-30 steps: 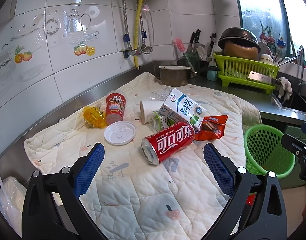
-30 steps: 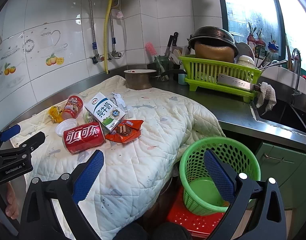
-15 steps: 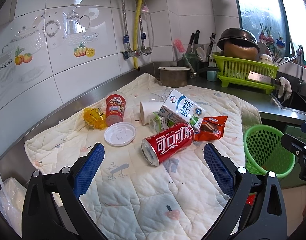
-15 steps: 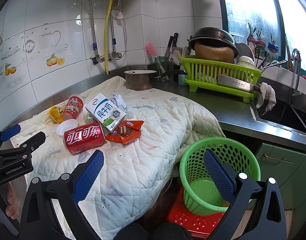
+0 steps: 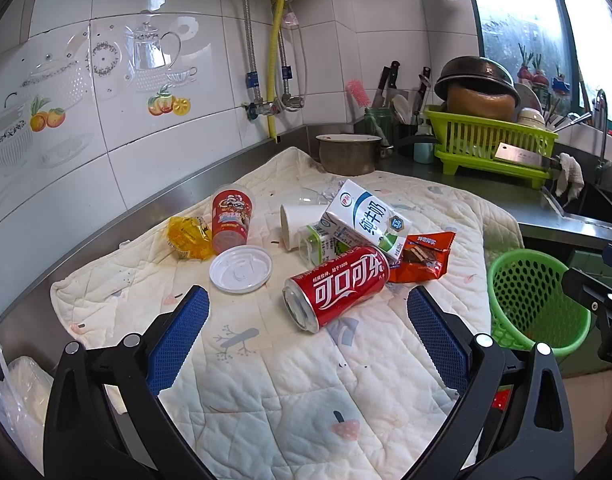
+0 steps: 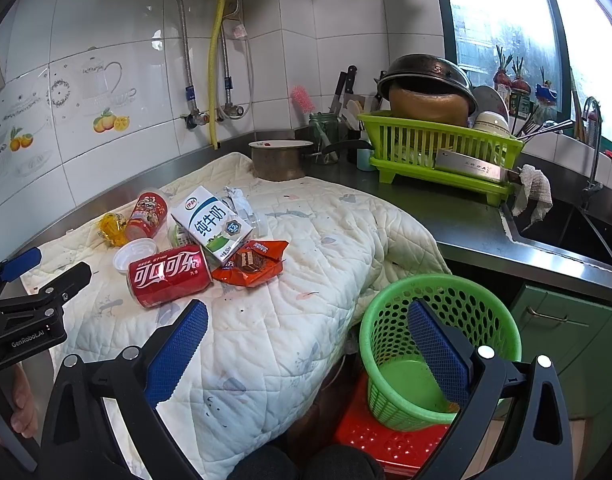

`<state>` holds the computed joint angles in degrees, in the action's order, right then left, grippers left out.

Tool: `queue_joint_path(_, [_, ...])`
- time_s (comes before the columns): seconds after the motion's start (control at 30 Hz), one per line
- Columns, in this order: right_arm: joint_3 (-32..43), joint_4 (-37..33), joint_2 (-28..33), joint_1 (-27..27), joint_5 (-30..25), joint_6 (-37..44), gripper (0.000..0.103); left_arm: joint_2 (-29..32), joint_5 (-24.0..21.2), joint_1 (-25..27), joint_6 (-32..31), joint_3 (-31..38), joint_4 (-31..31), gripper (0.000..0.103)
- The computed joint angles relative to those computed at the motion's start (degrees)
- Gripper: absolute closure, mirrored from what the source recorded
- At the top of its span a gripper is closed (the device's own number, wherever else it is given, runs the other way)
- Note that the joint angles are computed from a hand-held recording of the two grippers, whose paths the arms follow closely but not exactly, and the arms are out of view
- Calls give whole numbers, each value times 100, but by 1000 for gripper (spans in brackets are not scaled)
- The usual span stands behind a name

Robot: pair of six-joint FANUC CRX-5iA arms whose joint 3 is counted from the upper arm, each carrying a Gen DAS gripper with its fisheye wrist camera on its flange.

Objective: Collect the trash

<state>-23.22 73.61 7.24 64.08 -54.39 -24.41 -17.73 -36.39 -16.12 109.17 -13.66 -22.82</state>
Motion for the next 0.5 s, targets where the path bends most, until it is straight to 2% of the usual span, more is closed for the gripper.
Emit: queue_joint_path(0.5, [-32,22,-33,-7,25,-30,6,-3,-16,-2,4,6,-9,5])
